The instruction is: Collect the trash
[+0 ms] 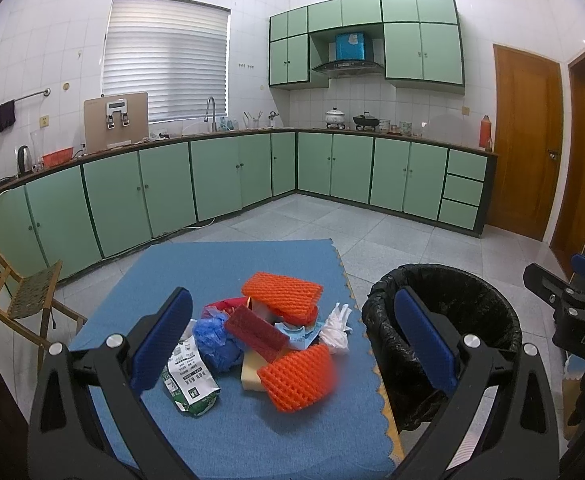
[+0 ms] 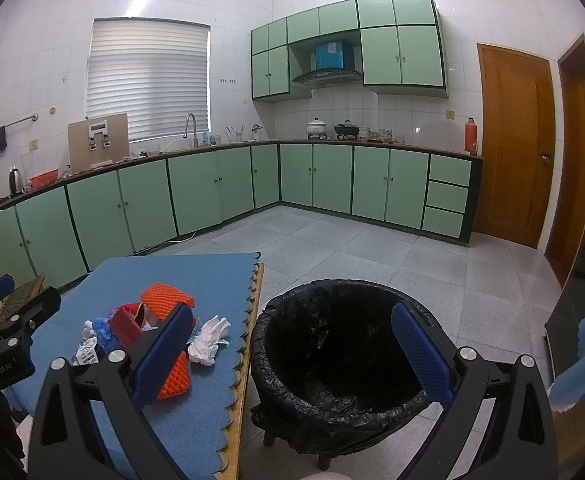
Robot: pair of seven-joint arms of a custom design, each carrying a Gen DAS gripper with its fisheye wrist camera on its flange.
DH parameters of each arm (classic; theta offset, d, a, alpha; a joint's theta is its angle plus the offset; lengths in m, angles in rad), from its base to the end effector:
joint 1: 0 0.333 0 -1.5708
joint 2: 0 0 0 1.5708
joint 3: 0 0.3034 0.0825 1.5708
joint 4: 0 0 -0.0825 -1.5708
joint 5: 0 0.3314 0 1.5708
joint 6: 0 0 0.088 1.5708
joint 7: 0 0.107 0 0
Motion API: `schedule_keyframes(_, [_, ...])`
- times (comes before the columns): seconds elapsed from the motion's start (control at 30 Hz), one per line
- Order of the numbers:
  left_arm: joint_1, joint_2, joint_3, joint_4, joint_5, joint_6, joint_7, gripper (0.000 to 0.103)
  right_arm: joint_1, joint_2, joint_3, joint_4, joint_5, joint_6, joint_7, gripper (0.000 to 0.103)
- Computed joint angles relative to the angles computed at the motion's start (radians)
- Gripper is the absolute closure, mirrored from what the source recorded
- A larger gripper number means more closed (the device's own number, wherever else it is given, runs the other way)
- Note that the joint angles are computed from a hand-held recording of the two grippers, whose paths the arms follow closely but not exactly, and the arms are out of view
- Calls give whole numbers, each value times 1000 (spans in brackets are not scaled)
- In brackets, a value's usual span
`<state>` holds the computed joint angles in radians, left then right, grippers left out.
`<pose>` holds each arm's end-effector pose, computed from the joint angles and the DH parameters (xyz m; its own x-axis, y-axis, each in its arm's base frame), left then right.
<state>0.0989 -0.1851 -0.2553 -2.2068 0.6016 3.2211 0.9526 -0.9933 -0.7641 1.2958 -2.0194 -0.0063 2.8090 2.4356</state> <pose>0.4696 -0.1397 0.5985 -0.1858 -0.9825 -0.0126 -0.3738 0.0825 -0.9238 0.4232 0.3288 0.5967 -0.1859 -0.9812 -0.0528 -0.3585 0.1177 -0.9261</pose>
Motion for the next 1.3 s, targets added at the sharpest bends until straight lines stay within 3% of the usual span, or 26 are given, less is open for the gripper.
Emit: schedule_keyframes(1.3, [-7,0,6,-2,-9,1,7,5,2,5,2,-2,-6,-1,4,6])
